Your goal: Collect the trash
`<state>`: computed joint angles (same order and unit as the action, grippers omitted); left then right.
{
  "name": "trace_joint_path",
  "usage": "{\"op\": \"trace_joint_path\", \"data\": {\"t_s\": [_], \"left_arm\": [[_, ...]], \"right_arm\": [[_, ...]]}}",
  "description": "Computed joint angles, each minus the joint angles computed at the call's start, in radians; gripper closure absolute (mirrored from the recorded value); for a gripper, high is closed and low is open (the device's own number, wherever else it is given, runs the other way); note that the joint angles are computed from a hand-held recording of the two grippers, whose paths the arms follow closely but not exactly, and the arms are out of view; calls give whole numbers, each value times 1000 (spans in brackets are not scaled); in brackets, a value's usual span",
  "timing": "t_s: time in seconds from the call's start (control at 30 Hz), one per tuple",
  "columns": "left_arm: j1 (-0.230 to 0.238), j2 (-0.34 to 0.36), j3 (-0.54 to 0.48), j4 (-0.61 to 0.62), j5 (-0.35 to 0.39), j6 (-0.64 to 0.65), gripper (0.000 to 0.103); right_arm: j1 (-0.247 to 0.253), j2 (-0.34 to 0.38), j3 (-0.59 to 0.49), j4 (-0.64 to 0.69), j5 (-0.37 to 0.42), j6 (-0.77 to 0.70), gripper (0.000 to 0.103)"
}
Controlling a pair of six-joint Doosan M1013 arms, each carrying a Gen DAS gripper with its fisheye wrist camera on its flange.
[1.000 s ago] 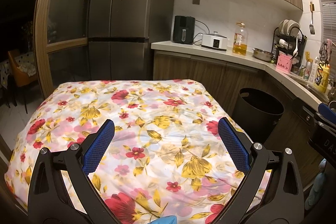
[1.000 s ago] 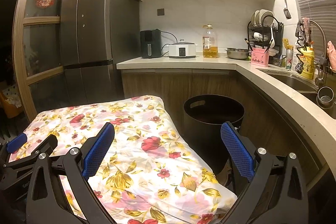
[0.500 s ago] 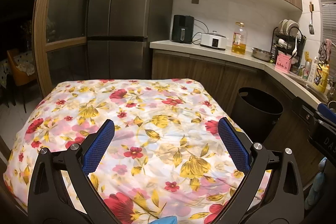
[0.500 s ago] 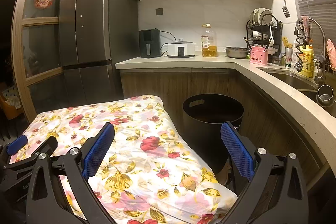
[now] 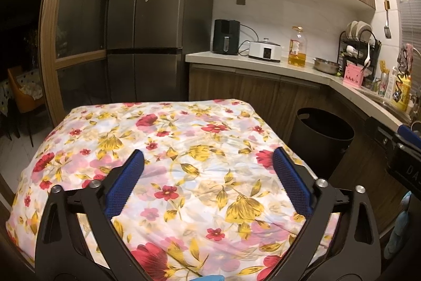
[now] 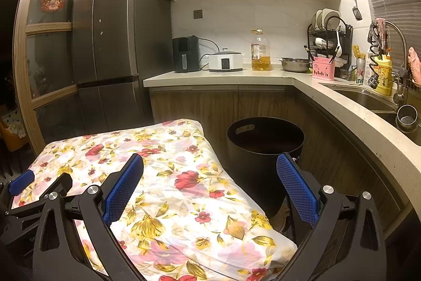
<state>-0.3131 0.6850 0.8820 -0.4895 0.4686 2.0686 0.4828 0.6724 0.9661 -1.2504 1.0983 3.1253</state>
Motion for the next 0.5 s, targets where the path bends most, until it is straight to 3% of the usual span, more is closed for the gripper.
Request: {"op": "trace_joint_path", "data": {"t_s": [0.07, 0.3, 0.5], "left_arm": [[0, 2, -4, -1, 9, 6, 19], [2, -2, 4, -28, 2, 28, 19], [3, 2, -2, 1, 11, 4, 13]], "right_arm": [[0, -1, 2, 0, 1, 1, 6], [0, -2, 5, -1, 3, 6, 6], [-1, -3, 6, 0, 3, 5, 6]]}}
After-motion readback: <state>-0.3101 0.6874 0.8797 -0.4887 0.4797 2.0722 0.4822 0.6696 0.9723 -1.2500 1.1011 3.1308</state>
